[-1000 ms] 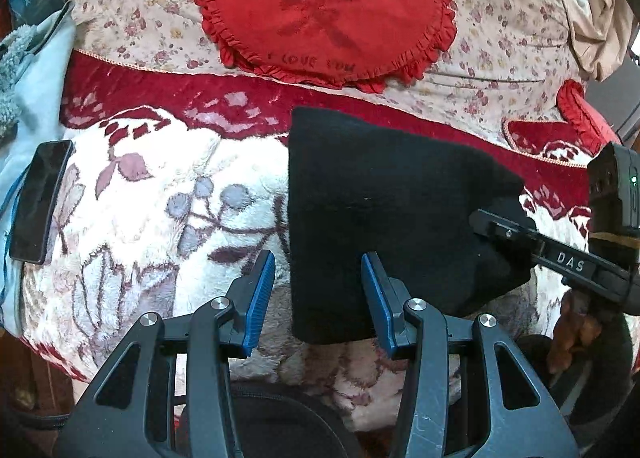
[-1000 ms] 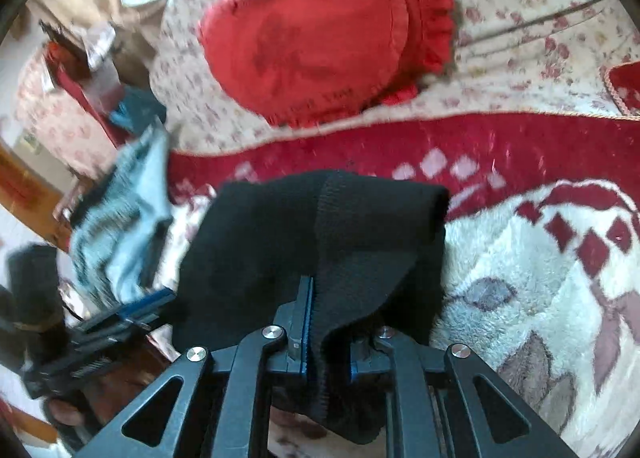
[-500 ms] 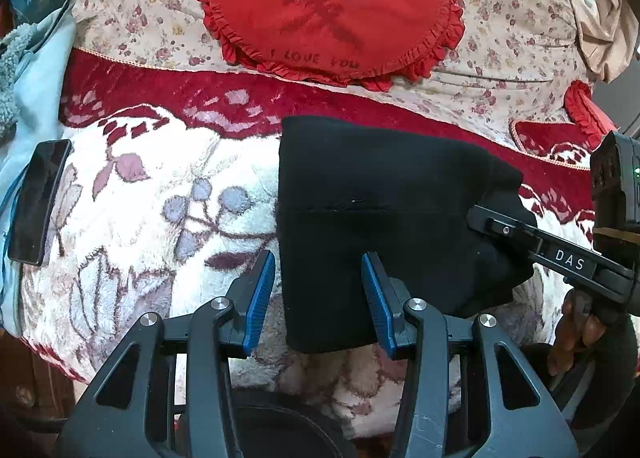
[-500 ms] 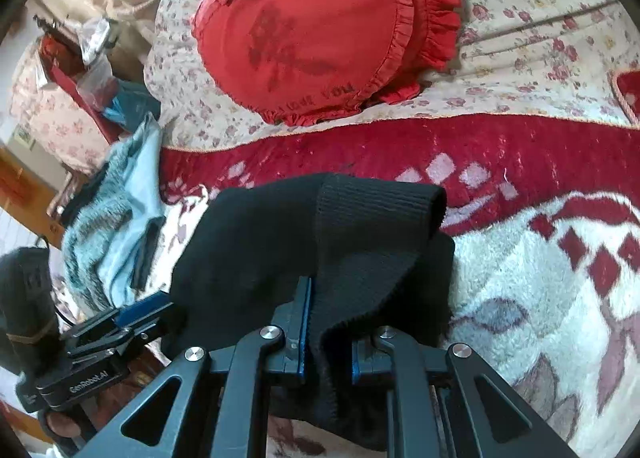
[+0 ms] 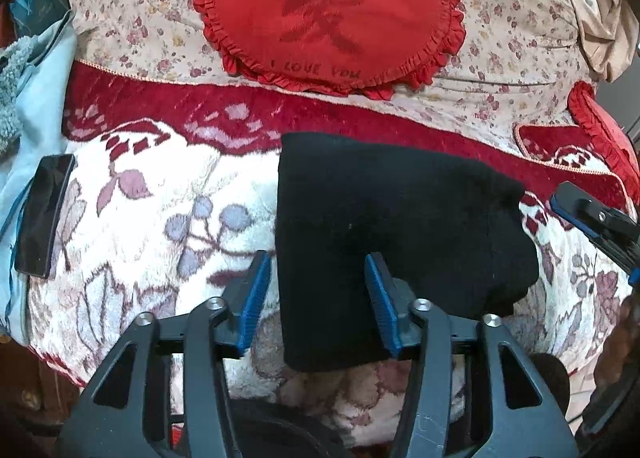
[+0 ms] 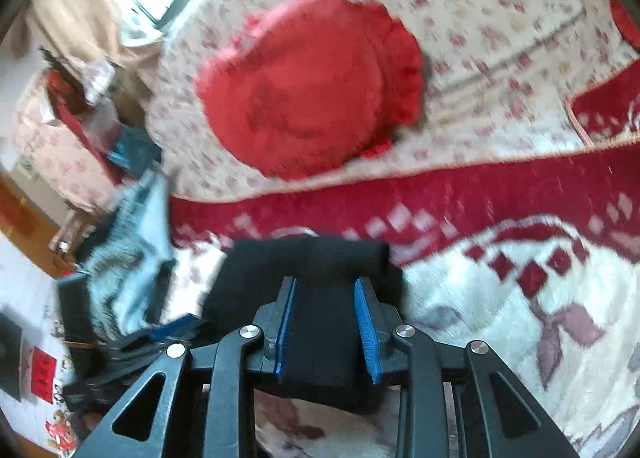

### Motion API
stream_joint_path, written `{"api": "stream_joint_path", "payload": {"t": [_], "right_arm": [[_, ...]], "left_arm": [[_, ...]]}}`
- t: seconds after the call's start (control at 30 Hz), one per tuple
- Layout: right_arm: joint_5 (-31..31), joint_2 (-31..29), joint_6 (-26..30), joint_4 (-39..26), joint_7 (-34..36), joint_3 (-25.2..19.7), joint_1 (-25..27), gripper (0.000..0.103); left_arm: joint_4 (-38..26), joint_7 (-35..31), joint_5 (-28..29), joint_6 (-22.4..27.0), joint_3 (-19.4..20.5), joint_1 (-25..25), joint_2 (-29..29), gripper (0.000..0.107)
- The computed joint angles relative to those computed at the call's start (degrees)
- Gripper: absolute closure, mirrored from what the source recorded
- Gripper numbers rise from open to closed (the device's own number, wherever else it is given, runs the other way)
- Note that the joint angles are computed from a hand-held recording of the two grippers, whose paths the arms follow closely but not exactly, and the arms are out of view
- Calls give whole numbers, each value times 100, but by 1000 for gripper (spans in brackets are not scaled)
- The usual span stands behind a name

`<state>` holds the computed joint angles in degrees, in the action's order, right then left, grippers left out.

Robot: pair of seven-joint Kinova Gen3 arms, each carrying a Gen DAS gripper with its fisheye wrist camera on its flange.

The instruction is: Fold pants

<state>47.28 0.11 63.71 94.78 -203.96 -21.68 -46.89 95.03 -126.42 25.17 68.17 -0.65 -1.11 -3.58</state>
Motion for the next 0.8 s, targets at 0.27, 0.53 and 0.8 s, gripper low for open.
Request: {"api": "stream_joint_path", "payload": {"t": [0.27, 0.53, 0.8], "right_arm": [[-613, 507, -641, -410, 1232, 457, 204, 75], [-1134, 540, -1466, 102, 1445, 829, 532, 76], [-1337, 520, -1102, -211, 1743, 794, 491, 76]], "left_arm": [[-191, 173, -31, -266, 169, 148, 158, 48], [-241, 776, -658, -799, 490, 512, 618, 38], [-349, 601, -391, -429, 385, 300, 589, 34]]}}
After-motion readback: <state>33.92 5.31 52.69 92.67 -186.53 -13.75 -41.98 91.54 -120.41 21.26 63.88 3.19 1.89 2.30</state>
